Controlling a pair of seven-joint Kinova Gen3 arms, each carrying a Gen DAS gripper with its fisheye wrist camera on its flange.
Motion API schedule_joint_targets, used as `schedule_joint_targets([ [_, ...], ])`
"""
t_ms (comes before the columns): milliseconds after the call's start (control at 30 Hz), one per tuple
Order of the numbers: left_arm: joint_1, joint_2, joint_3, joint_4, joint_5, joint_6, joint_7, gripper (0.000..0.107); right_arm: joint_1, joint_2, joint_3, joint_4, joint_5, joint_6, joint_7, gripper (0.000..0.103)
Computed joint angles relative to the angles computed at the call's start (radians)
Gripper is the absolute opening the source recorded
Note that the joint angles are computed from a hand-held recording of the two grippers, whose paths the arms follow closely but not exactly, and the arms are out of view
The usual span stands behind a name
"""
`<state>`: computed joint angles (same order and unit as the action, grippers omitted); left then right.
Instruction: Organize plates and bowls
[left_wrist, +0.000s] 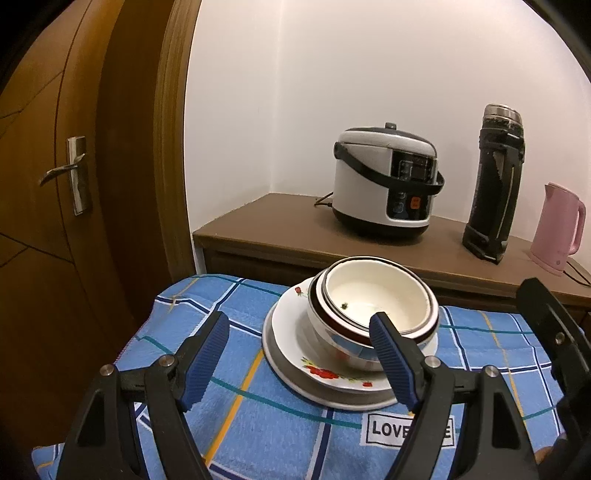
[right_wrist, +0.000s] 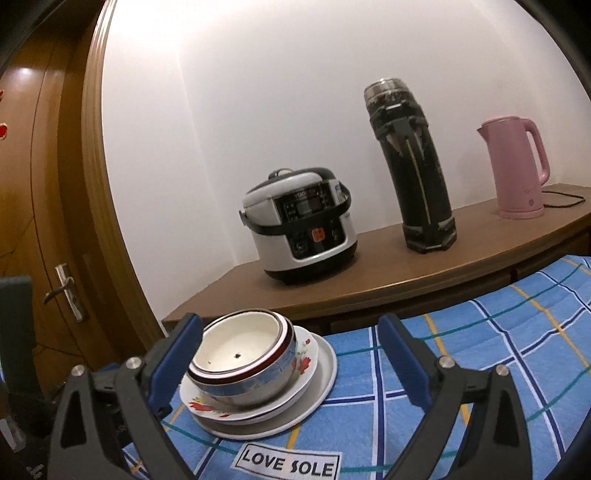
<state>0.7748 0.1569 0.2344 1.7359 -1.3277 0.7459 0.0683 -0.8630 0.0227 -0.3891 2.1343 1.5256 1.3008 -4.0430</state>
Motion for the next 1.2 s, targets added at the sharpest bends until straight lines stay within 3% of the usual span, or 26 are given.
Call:
schedule_joint_targets([
  [667,-0.006,-0.116,0.096,0.073,-0.019,0.071,0.005,0.081,-0.092,-0.049,-0.082,-0.055,-0.123,0.162,0.085,0.103],
  [1200,-0.028,-0.152,0.161,0.082,-0.036,0.117,0.011,0.084,-0.145,-0.051,-0.123,-0.113,-0.131,0.304,0.129,0.103],
])
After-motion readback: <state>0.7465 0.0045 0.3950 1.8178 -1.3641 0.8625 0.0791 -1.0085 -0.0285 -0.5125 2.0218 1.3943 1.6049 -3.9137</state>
